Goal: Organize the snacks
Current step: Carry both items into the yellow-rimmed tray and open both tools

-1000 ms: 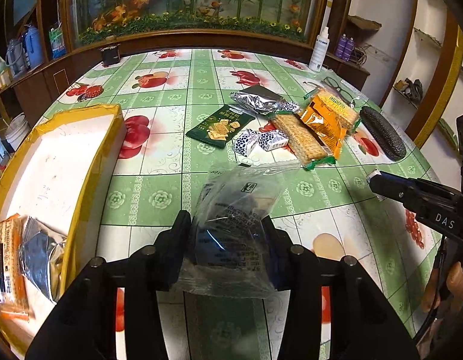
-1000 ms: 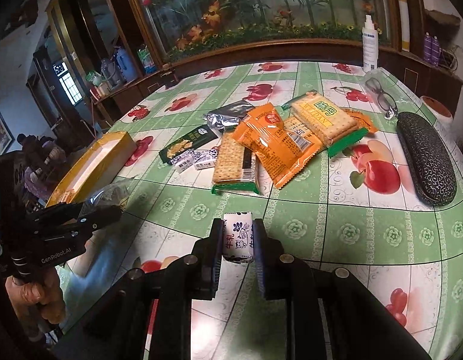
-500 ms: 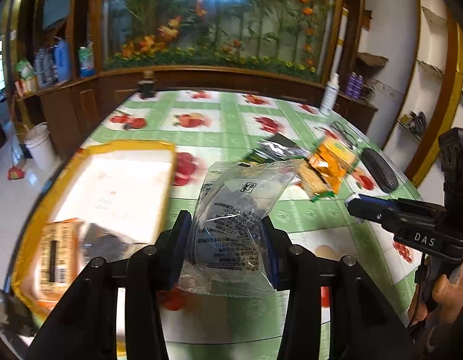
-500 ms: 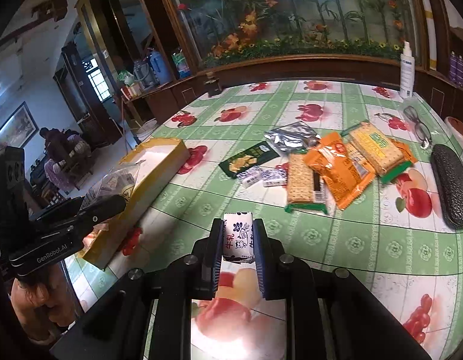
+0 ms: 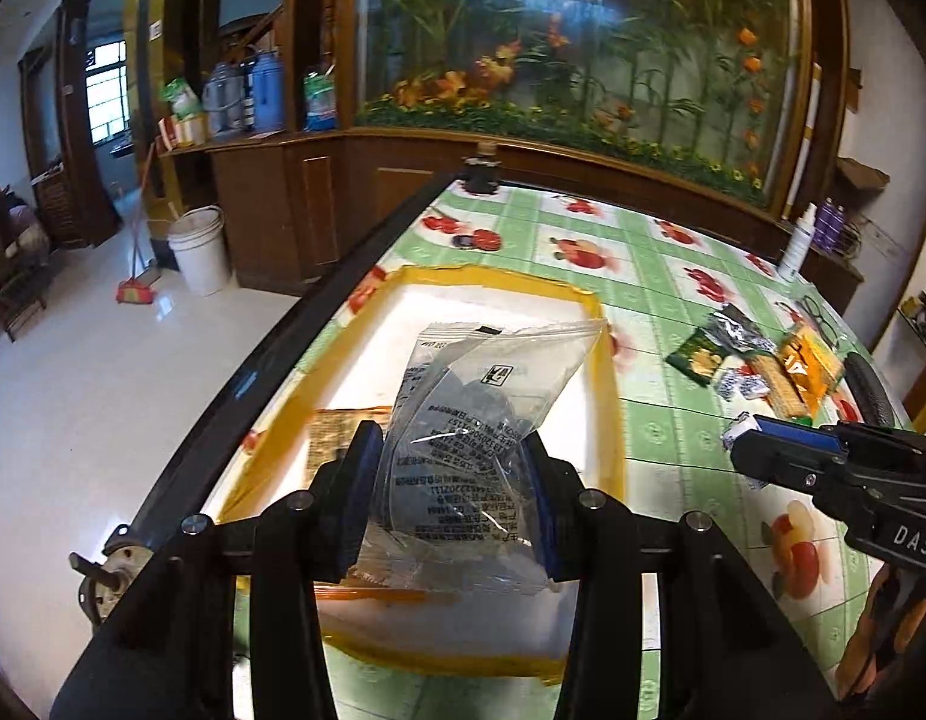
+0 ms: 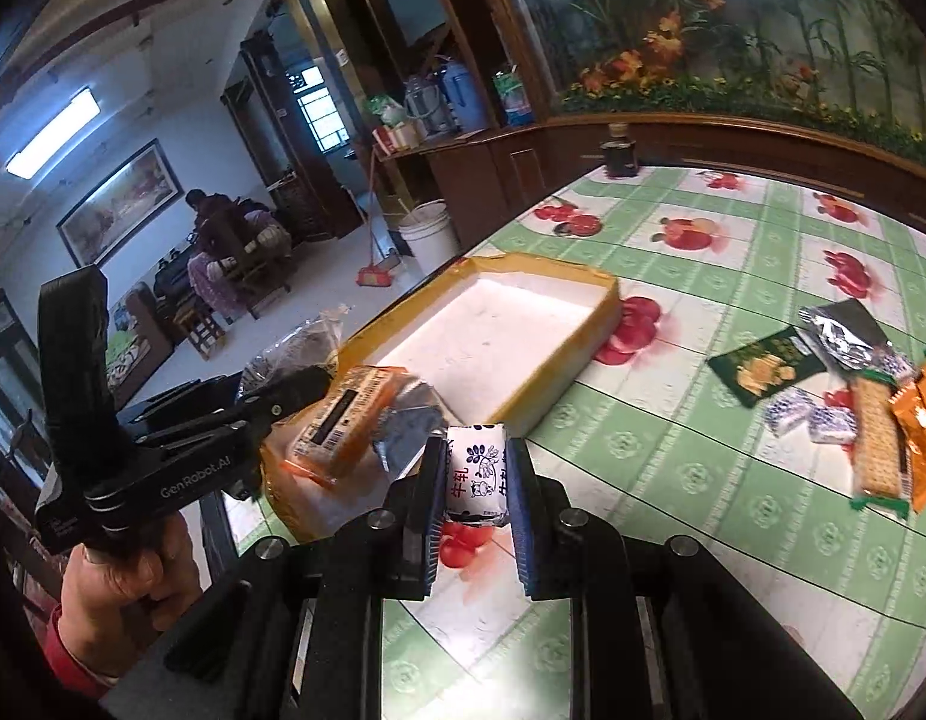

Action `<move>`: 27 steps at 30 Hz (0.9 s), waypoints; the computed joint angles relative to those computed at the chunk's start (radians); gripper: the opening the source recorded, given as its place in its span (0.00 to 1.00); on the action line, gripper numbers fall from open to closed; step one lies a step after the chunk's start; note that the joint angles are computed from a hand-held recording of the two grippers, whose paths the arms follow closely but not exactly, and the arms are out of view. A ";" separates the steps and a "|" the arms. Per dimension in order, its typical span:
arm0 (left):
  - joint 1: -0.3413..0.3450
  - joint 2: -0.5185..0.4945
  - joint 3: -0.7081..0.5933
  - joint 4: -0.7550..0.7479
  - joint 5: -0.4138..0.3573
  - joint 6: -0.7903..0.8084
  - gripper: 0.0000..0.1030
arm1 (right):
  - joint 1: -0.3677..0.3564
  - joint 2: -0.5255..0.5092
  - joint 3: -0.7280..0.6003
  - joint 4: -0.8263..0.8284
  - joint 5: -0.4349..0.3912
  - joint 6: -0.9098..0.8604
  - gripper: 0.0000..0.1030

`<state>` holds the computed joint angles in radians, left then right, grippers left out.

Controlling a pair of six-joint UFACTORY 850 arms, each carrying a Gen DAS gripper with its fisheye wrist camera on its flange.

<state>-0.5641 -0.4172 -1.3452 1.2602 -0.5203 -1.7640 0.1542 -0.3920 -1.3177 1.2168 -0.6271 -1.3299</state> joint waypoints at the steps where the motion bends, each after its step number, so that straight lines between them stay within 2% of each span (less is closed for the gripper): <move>1: 0.004 0.006 0.009 0.002 -0.001 -0.007 0.41 | 0.015 -0.007 -0.009 -0.005 -0.001 0.001 0.19; 13: 0.025 0.012 0.050 0.006 -0.003 -0.023 0.41 | 0.120 -0.116 -0.133 -0.117 0.033 0.104 0.19; 27: 0.038 -0.011 0.036 -0.067 -0.024 0.040 0.42 | 0.151 -0.172 -0.191 -0.203 0.075 0.180 0.22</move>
